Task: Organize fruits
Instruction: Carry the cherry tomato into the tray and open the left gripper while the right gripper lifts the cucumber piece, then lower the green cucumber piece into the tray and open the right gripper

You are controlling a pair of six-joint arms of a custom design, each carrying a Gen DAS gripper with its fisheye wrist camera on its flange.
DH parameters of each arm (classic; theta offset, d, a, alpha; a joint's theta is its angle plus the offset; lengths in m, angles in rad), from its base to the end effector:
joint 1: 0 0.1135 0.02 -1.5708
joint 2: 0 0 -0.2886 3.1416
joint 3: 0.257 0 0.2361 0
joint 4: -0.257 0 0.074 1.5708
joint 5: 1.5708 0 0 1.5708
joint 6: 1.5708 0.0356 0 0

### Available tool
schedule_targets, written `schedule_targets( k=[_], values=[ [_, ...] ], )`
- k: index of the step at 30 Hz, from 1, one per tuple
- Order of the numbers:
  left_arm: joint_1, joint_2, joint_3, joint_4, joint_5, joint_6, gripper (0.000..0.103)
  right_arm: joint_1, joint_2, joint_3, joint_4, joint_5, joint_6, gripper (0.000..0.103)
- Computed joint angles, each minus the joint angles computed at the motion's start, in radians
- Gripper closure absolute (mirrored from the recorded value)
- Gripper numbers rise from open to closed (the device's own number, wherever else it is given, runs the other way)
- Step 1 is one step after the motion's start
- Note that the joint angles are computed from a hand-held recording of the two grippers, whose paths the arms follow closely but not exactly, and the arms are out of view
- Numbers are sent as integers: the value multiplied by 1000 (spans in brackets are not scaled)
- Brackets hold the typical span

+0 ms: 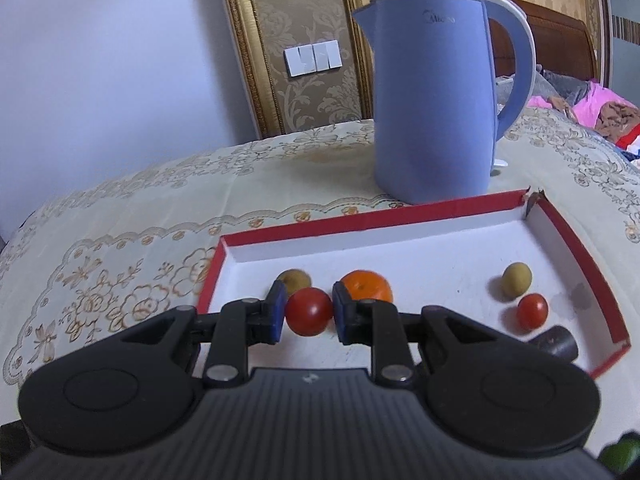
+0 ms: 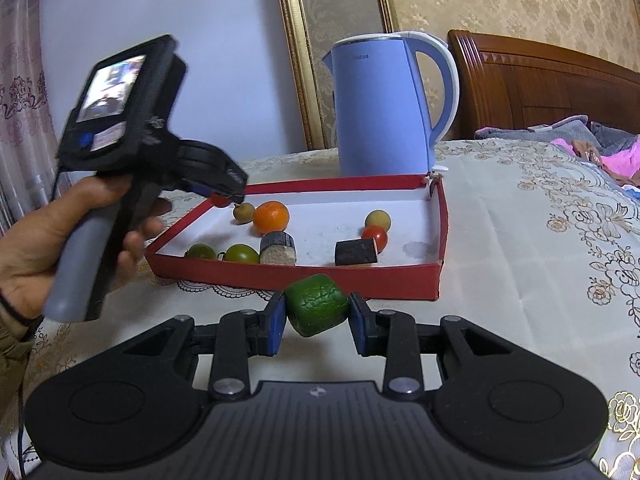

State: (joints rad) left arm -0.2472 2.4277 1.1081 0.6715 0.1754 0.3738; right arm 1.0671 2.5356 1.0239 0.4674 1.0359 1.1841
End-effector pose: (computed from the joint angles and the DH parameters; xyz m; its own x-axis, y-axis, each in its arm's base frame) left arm 0.4251 -0.1137 0.0304 -0.4077 0.4737 -0.7807 0.5636 0.8032 0.1930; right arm 0.2087 0.3153 -0.0262 -0.3776 0.2930 -0.8784 0.2968 0.9369 0.1849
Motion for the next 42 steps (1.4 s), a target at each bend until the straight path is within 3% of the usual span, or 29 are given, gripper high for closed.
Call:
schedule_targets(
  k=[9,14,30,38,42],
  values=[
    [-60,43,62,-28,-31,-9,80,10,-6,-18,-27,15,52,70],
    [-68,31,33,2,-35,-3,61,10,-6,-17,-34,15,57,70],
    [44,-48,-101,59,25,-6,51,1,-3,20,-27,5,-13,70],
    [131,-90,-227,164,87,1,28,-9,-1,39,-5,0,-59,70],
    [178,-98,-269,186,126,-1,27,-22,-6,49,3,-5,-101,70]
  ],
)
